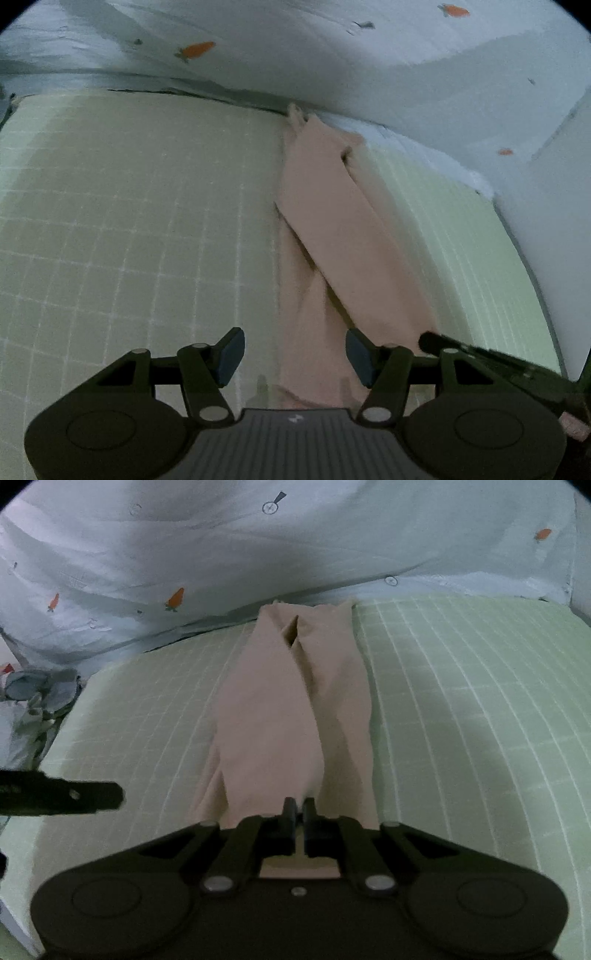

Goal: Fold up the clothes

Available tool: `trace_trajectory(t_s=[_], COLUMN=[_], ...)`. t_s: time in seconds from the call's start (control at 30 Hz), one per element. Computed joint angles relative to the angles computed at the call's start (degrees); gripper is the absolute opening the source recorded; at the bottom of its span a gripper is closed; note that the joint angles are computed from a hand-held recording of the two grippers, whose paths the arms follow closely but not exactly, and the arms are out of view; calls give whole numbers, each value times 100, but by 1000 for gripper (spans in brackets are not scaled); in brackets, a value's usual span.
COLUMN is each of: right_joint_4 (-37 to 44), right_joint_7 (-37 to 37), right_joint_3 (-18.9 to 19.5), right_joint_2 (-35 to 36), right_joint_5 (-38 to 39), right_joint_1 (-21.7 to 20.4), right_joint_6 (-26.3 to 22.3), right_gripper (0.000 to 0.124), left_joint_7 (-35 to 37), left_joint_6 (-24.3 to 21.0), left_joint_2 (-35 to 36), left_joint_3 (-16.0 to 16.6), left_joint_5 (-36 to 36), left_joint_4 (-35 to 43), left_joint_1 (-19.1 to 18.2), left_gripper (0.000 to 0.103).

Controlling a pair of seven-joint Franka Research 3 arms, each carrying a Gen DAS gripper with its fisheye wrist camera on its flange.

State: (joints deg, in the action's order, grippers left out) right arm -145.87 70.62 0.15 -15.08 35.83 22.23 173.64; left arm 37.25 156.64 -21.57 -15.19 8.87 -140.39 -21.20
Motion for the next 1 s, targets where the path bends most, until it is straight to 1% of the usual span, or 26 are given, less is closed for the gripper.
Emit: trace_trajectory(t_s=[0.2, 0.33, 0.5, 0.53, 0.57, 0.63, 0.67, 0.7, 0.8, 1.0], right_joint_4=[-355, -572, -676, -680, -678, -671, -667, -662, -549, -57], right_joint_7=[562, 828, 1359, 1448, 1487, 1553, 1582, 1609, 1501, 823], right_joint_3=[221, 217, 383, 389, 350, 281, 251, 224, 50, -186], right_joint_2=[-443, -688, -733, -730, -716, -684, -668, -651, -474, 139], right_joint_5=[-396, -576, -984, -1045, -1050, -1043, -1034, -1022, -913, -600], right_joint_1=[-300, -360, -675, -711, -691, -659, -647, -637, -486, -237], right_joint_6=[-173, -312, -482, -492, -447, -356, -311, -267, -155, -309], right_gripper=[3, 2, 2, 2, 3, 9, 15, 24, 37, 43], left_joint_7=[-117, -202, -254, -284, -313, -305, -290, -266, -177, 18], left_joint_6=[-143, -248, -415, -466, -515, -564, -583, -605, -673, -816], left_joint_2=[-117, -110, -23, 18, 56, 126, 161, 216, 461, 1108], left_joint_3=[-81, -93, -128, -149, -165, -139, -122, -112, -111, -136], left_joint_5=[-30, -71, -54, -15, 20, 22, 11, 19, 119, 291], left_joint_4=[-64, -72, -17, 19, 51, 88, 104, 139, 314, 782], left_joint_1=[-90, -139, -166, -145, -125, -124, -125, -117, -56, 31], left_gripper=[62, 62, 63, 65, 68, 68, 68, 68, 68, 68])
